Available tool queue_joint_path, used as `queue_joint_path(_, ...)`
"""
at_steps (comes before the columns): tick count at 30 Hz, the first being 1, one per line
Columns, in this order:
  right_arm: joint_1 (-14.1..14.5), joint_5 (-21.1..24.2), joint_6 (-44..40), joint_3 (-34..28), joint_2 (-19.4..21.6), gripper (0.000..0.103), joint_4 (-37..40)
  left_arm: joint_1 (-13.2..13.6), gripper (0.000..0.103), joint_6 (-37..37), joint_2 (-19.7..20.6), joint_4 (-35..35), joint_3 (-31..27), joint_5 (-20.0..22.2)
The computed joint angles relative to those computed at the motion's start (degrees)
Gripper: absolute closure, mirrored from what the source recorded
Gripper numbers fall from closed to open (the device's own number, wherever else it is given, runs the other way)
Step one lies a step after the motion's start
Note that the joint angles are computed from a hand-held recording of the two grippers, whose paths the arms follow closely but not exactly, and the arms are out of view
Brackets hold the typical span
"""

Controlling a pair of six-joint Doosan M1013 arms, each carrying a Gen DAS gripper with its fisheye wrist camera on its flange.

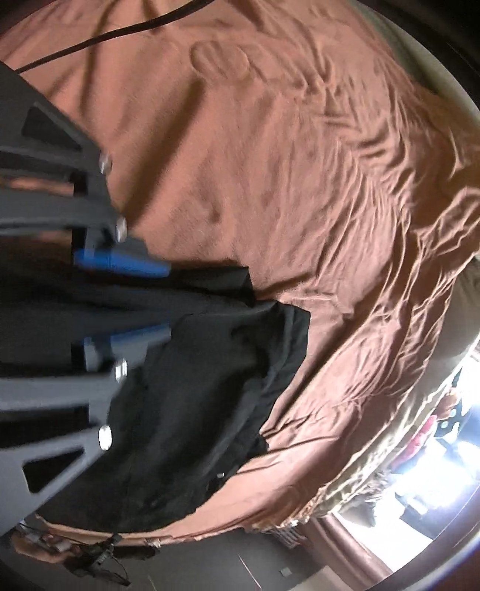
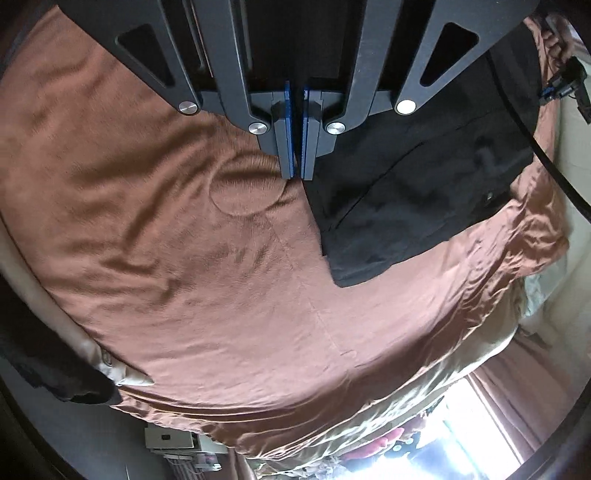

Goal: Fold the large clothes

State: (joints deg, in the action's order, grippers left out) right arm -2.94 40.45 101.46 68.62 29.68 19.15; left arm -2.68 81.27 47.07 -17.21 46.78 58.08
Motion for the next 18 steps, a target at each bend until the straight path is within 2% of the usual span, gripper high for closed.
queue_joint_path(1,-0.2,-0.5,-1.5,1.4,-0.9,0.102,0.8,0.2,0.052,0.6,-1.4,-0.8,2.3,-1.4)
queue_joint_path(2,-0.1,-0.4,-2.4,2.3,-1.8,0.102,0.7,0.3,0.049,0.7,-2.1,-1.2,3.5,-2.1)
queue_joint_path(10,-0.1,-0.3,-9.2,7.3,-7.2,0.102,4.9,2.1,0.046,2.5,-8.7,-8.2,15.5,-5.9)
queue_joint_path(14,0.6,0.1,-11.4,8.9,-9.1,0.102,6.2,2.6,0.031,3.5,-11.0,-11.8,20.3,-7.7)
queue_joint_path(18,1.5,0.8,-12.8,10.0,-10.7,0.102,6.7,3.4,0.031,5.5,-12.5,-17.8,24.8,-8.3)
